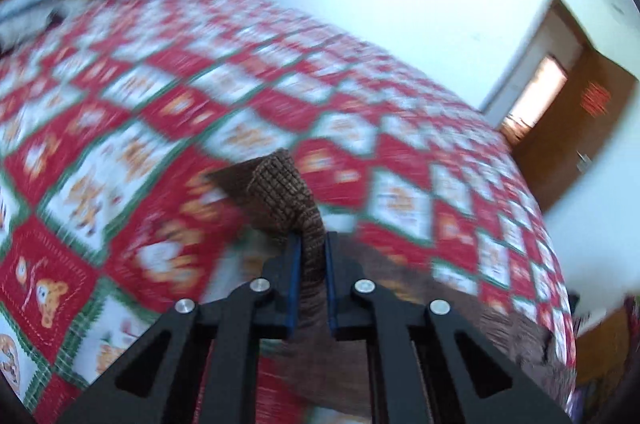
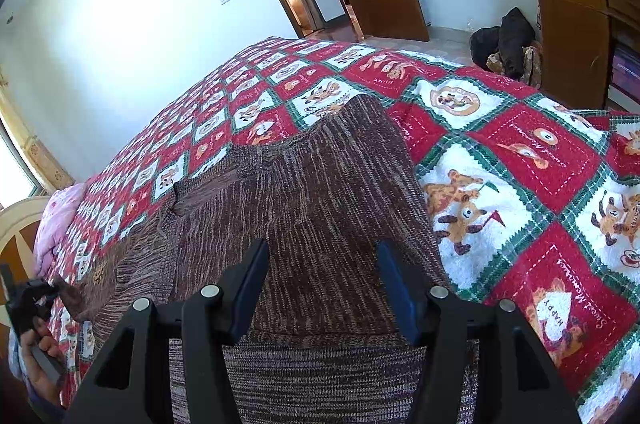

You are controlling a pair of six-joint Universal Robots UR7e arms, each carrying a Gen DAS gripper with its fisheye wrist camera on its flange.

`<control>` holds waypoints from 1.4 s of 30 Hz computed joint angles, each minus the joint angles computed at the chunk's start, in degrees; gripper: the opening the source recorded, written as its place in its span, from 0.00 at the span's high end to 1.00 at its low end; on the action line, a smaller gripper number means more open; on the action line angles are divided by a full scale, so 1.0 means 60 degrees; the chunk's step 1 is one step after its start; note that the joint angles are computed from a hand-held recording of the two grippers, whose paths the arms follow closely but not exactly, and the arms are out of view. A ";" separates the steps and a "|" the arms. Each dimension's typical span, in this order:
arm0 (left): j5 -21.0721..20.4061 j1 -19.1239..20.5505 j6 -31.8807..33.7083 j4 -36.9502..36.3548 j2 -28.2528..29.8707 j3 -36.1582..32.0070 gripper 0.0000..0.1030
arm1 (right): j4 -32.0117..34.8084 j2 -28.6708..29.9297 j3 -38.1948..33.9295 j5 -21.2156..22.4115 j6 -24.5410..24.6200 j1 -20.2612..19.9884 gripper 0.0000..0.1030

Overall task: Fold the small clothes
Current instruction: 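Fold the held sleeve across the sweater body with the left gripper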

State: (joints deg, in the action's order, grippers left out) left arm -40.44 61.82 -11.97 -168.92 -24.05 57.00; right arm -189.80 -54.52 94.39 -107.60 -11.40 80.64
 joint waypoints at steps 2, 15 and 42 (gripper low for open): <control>-0.0237 -0.0404 0.1107 -0.0259 0.0332 -0.0218 0.89 | -0.0008 -0.0002 0.0003 0.0009 -0.0010 -0.0002 0.43; -0.1772 -0.1560 0.2017 0.1758 0.1530 0.0124 0.89 | 0.0006 -0.0089 0.0067 0.0321 0.0052 -0.0081 0.43; -0.0237 -0.1074 -0.0215 -0.0157 -0.0655 0.3828 0.14 | 0.4713 0.1319 -0.2196 0.1346 0.0123 0.0994 0.39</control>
